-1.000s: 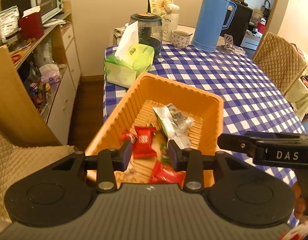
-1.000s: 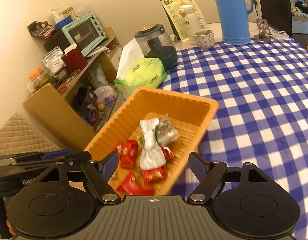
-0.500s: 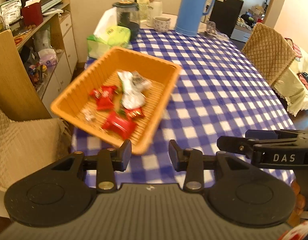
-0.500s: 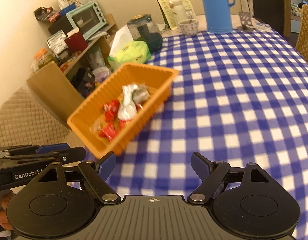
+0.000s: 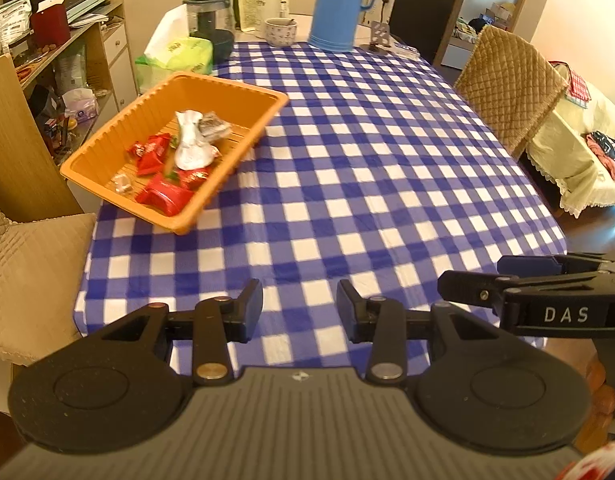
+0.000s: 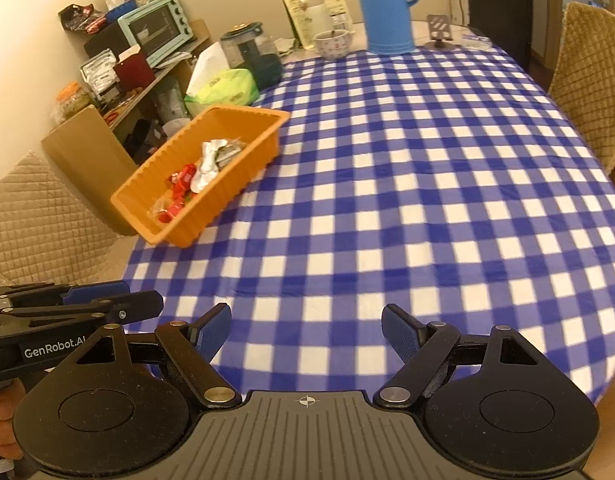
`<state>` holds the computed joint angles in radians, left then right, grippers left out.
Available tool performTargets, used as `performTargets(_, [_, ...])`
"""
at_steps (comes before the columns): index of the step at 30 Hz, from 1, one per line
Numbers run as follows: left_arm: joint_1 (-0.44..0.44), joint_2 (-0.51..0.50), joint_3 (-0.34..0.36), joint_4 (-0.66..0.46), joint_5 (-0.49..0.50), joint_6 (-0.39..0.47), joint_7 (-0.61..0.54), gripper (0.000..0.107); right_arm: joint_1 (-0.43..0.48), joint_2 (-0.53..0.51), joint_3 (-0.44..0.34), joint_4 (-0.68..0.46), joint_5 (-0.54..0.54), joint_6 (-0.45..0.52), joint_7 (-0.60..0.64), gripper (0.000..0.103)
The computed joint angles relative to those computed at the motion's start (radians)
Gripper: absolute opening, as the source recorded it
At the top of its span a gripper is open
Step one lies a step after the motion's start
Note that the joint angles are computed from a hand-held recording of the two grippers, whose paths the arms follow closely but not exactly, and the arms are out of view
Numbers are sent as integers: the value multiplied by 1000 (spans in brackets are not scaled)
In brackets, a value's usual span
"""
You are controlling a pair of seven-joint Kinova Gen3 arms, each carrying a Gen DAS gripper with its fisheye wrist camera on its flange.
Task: Organize snacks
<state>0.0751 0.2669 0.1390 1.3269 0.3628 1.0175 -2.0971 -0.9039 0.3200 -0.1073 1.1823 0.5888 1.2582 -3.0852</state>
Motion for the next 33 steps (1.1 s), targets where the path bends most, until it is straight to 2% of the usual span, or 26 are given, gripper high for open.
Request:
performTargets(15, [55,-85,3,104,-19,-25,24,38,1,-89,-63,134,6,12,-85,82])
performTargets(33, [57,-105,0,127,15,-19,-30,38,-2,-104,-88,149,22,42,-132,82])
